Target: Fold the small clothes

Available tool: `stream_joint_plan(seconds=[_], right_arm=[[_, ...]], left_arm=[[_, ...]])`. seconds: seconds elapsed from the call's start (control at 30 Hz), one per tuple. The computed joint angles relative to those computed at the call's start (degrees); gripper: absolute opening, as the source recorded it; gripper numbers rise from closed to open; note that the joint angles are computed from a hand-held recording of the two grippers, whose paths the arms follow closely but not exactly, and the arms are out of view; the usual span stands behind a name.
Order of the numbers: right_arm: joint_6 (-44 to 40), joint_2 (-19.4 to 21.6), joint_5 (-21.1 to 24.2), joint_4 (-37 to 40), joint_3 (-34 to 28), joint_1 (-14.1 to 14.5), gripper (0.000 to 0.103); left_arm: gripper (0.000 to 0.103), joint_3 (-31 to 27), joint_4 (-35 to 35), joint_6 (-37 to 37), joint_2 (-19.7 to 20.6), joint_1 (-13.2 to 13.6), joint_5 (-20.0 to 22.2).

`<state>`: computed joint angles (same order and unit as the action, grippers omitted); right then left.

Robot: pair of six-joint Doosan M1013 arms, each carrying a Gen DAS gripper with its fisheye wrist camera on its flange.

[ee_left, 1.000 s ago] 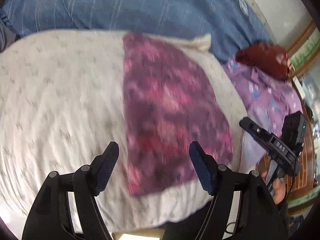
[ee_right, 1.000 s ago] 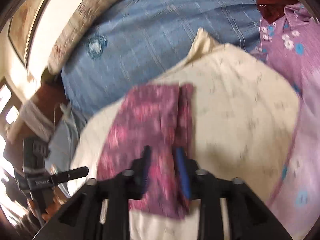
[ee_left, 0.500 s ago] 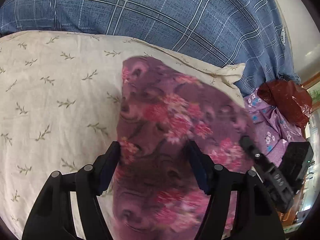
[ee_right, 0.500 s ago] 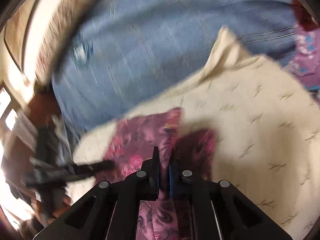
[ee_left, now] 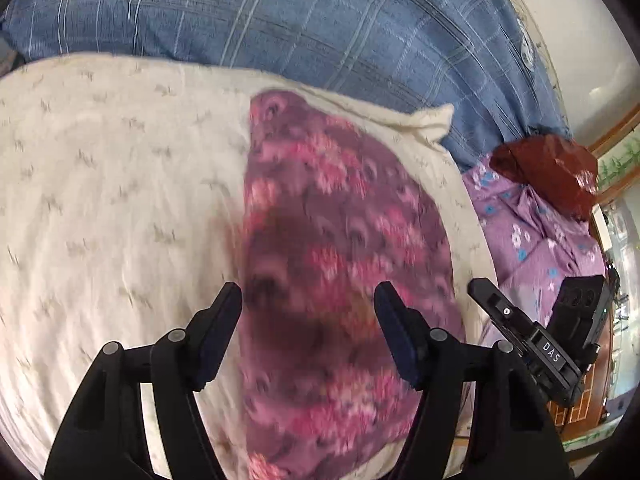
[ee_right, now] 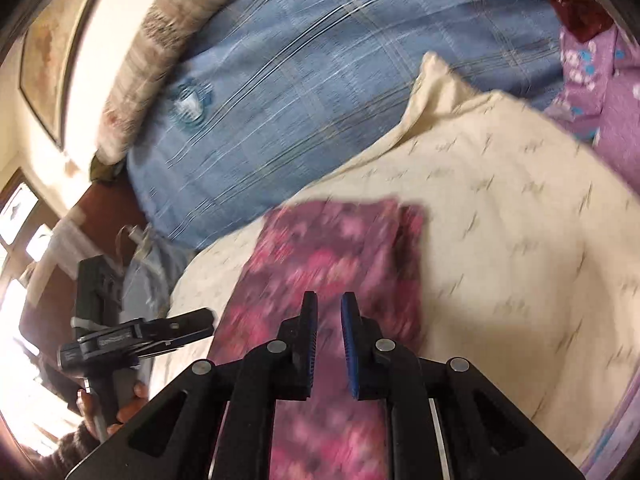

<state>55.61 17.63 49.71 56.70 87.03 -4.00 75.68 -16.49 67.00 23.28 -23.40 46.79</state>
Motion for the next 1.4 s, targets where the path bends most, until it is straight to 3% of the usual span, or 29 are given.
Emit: stream_joint_plan(seconds=[0.03, 0.1, 0.17, 0.23, 0.33, 0.47, 0.7, 0.77, 0.93, 1.13, 1.27, 1.33, 1.4], right_arm=[[-0.2, -0.3, 0.3, -1.5, 0.9, 0.2, 0.014], [4.4, 0.0, 0.1, -11.6, 1.1, 2.1, 0.014], [4.5, -0.7, -2.7, -15.1, 2.1, 3.2, 0.011], [6.9, -1.3, -1.8, -17.1, 1.7, 3.2, 0.012], [4.7, -3.0, -1.6, -13.5, 2.6, 2.1, 0.016], [5.9, -4.2, -2.6, -11.9, 3.3, 0.6, 0.036], [10.0, -1.9, 0.0, -9.3, 2.0, -1.0, 0.043], [10.5, -1.3, 0.1, -8.4, 1.7, -1.3, 0.058], [10.8, 1.3, 2.2, -4.4, -0.4, -1.9, 0.064], [12.1, 5.5, 4.1, -4.2, -4.7, -0.8, 0.066], [9.2, 7.9, 6.2, -0.4, -6.4, 0.0, 0.066], [5.5, 7.9, 6.6, 1.0, -6.5, 0.2, 0.056], [7.3, 7.8, 5.2, -4.7, -7.3, 1.1, 0.042]], left_arm=[[0.068, -0.2, 2.3, -1.2, 0.3, -0.5, 1.1], [0.069, -0.9, 9.4, -4.4, 1.3, -2.1, 4.9], [0.071, -0.5, 11.4, -6.2, 1.2, -2.4, 5.4], [0.070, -0.4, 10.5, -7.0, 0.7, -2.2, 5.8], [0.069, 0.3, 13.9, -7.9, -1.0, -2.9, 4.9], [0.069, 0.6, 18.1, -9.0, -1.9, -3.8, 4.9], [0.070, -1.1, 20.5, -9.1, -1.0, -4.2, 7.6], [0.070, -1.9, 20.6, -8.4, -0.7, -3.8, 8.4], [0.072, -2.7, 4.6, -3.0, 0.5, 1.4, 8.2], [0.072, -5.0, -0.6, -2.9, 3.5, 3.1, 9.4], [0.073, -6.1, -14.1, 2.1, 6.3, 4.6, 9.4], [0.074, -5.4, -17.9, 4.5, 6.3, 4.6, 6.4], [0.074, -5.4, -20.0, 5.0, 6.5, 4.7, 5.7]])
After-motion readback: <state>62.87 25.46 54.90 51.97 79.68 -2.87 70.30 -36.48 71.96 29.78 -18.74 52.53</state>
